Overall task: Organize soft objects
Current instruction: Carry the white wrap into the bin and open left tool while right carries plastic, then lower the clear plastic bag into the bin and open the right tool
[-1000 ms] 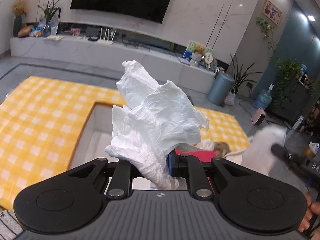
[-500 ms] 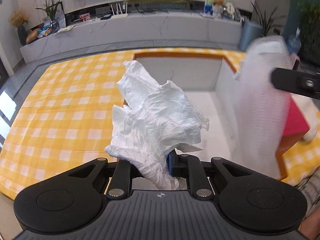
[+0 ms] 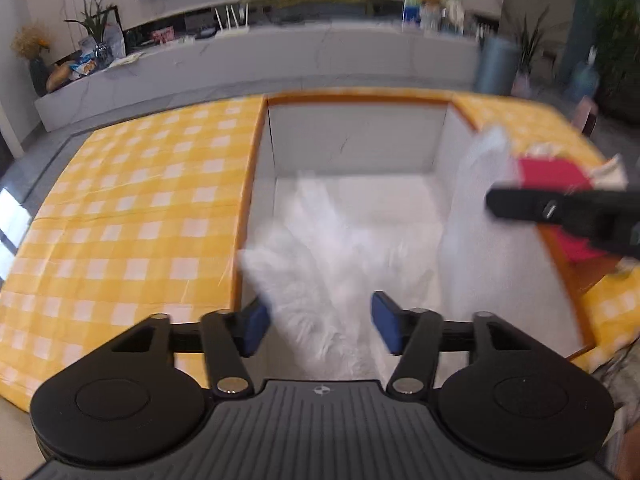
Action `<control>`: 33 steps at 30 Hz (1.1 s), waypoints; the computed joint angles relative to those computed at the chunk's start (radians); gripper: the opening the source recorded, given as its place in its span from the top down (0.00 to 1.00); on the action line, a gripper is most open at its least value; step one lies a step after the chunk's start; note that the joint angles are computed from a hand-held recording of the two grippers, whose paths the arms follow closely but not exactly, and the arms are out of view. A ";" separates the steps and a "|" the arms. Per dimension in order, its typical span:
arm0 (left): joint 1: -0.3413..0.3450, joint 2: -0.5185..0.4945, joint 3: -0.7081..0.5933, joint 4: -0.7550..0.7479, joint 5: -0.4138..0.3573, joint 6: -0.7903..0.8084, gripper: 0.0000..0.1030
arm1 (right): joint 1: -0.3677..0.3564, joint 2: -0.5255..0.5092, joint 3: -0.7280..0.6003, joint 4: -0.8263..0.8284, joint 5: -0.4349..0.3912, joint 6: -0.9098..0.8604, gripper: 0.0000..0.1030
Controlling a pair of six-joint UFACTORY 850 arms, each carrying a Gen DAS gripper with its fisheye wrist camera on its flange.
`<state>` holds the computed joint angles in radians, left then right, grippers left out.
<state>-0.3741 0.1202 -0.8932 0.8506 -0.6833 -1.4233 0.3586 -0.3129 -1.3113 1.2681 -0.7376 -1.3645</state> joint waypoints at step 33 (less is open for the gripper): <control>0.036 0.194 0.161 0.266 -0.091 -0.447 0.11 | 0.168 -0.043 -0.022 -0.098 0.047 0.243 0.95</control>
<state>-0.3377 0.3145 -0.7326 1.1164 -0.7738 -1.8706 0.5264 -0.3561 -1.3336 1.1706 -0.6910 -1.1215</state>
